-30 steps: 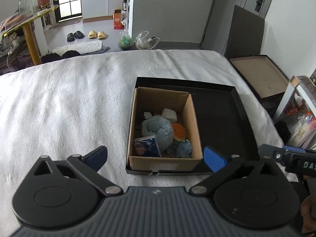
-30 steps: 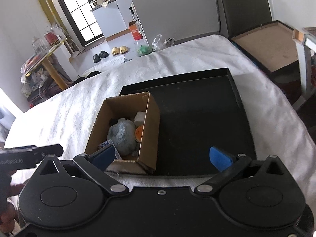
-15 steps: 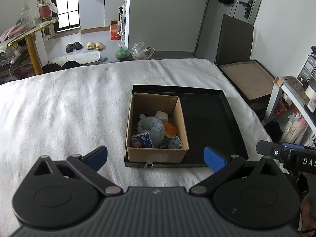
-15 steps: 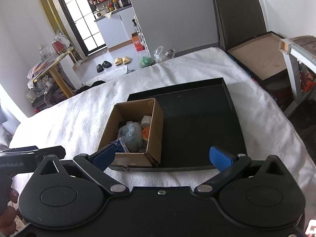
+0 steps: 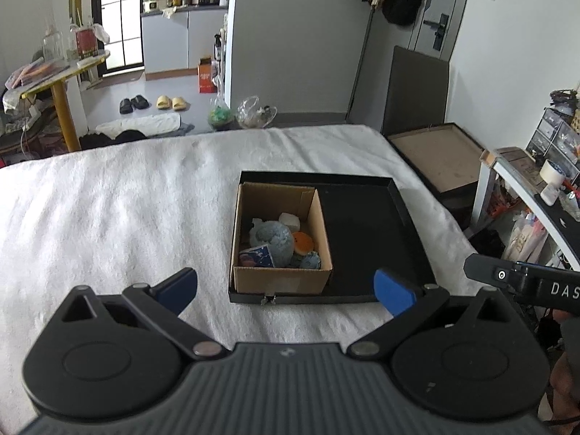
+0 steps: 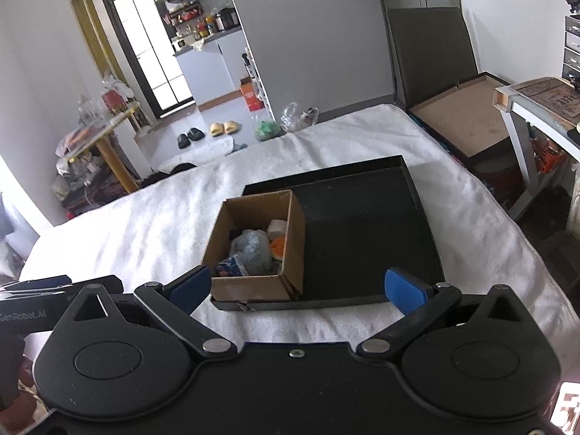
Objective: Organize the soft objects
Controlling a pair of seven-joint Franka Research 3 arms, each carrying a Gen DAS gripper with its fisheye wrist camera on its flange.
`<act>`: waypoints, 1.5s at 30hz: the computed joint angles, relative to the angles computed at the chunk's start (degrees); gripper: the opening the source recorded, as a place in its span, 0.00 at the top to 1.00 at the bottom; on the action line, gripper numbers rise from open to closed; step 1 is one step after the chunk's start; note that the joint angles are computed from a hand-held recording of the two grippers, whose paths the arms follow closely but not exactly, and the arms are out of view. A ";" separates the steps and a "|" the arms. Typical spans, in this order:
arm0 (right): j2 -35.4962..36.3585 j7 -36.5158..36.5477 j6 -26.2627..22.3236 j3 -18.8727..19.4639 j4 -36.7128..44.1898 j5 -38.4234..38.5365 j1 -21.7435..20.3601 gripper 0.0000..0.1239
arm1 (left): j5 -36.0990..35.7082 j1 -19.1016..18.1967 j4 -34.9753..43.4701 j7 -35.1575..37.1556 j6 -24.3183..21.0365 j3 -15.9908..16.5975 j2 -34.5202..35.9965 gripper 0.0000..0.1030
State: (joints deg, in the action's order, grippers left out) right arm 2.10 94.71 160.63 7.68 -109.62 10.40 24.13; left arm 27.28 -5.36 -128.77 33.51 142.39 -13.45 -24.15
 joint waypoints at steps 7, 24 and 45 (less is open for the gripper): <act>-4.90 -2.14 2.42 0.23 -4.43 2.83 -0.05 0.17 | 1.34 0.15 -1.49 -2.60 -0.13 -1.37 -3.72 0.00; -10.90 -2.25 5.07 1.56 -8.99 -0.01 -1.18 0.17 | 4.36 -0.44 -0.84 -4.81 -3.16 -3.90 -7.71 0.00; -12.49 -0.86 4.71 2.40 -10.29 -1.50 -1.91 0.17 | 4.29 -1.47 -1.62 -5.77 -4.62 -4.09 -9.30 0.00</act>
